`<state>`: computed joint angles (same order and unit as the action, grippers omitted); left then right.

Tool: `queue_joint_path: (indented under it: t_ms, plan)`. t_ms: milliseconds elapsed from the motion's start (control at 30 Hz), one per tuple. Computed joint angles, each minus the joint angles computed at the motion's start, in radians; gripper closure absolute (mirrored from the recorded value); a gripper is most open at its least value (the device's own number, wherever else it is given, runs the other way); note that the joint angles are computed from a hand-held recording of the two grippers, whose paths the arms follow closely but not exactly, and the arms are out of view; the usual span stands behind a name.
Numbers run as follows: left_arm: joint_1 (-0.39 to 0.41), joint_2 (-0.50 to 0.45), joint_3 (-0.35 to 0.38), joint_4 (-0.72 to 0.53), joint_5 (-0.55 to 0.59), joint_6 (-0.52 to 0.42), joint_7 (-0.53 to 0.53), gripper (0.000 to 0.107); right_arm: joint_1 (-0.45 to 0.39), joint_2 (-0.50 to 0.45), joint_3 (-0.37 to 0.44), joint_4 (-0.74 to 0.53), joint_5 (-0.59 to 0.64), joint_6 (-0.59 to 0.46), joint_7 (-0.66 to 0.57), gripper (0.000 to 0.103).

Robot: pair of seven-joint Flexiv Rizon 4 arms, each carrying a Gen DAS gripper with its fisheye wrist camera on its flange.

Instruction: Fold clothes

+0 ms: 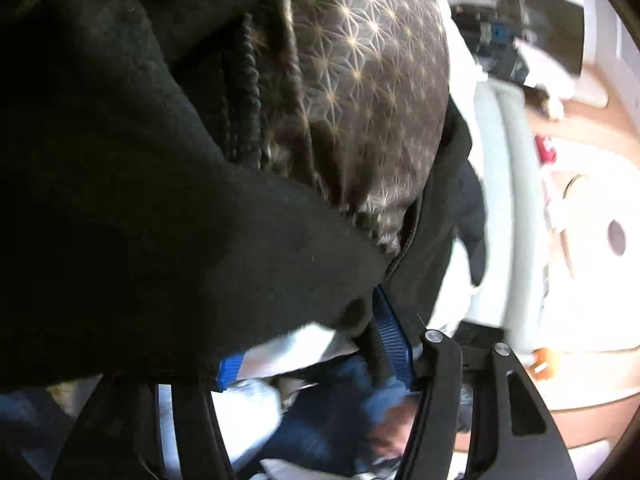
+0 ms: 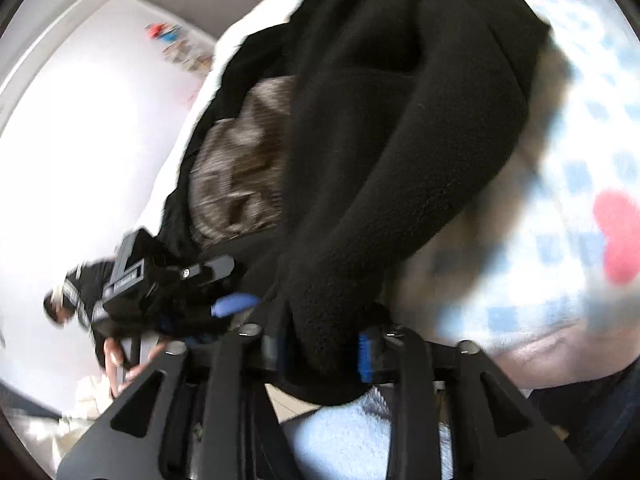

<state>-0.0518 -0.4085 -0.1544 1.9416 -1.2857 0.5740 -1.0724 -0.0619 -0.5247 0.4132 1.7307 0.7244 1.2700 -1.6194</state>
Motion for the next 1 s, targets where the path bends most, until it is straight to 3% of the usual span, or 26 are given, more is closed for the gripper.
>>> queue_joint_path:
  t_ms: [167,267,333,400,467,500,533,567,633,733,900,1000]
  plan:
    - [-0.004,0.065,-0.016,0.065,-0.273,-0.02,0.208,0.046,0.001,0.017,0.011,0.013,0.017,0.037,-0.008,0.062]
    - [-0.031,0.089,0.001,0.073,-0.344,-0.018,0.291,0.046,0.019,0.037,0.009,0.027,0.017,0.104,-0.009,0.062]
    - [-0.029,0.071,0.026,0.049,-0.265,-0.006,0.259,0.041,0.015,0.038,0.025,0.023,0.014,0.134,-0.026,0.054]
    - [-0.033,0.035,0.051,0.009,-0.094,0.058,0.162,0.039,0.039,0.031,0.006,0.022,-0.027,0.15,0.001,0.048]
    - [-0.03,0.013,0.052,-0.009,0.01,0.106,0.101,0.056,0.039,0.001,-0.004,0.003,-0.052,0.129,0.053,0.045]
    - [-0.021,0.013,0.047,-0.004,0.023,0.116,0.096,0.063,0.039,-0.014,-0.008,-0.008,-0.064,0.118,0.078,0.047]
    - [-0.017,0.023,0.046,0.004,0.043,0.129,0.102,0.077,0.031,-0.028,-0.005,-0.019,-0.078,0.089,0.096,0.07]
    - [-0.014,0.038,0.046,0.013,0.069,0.135,0.097,0.086,0.012,-0.04,0.007,-0.033,-0.093,0.026,0.098,0.078]
    - [-0.004,0.064,0.048,0.029,0.11,0.121,0.065,0.091,0.014,-0.028,0.005,-0.022,-0.11,0.004,0.088,0.084]
    - [0.022,0.11,0.059,0.056,0.129,0.061,0.04,0.092,0.022,0.018,0.009,0.015,-0.111,0.036,0.075,0.088]
    - [-0.012,0.212,0.079,0.091,0.216,0.094,0.095,0.093,0.005,0.109,0.046,0.05,-0.053,0.068,-0.006,0.09]
    - [0.05,0.142,0.119,0.005,0.372,-0.04,0.034,0.092,0.003,0.097,0.03,0.04,-0.02,0.012,-0.012,0.09]
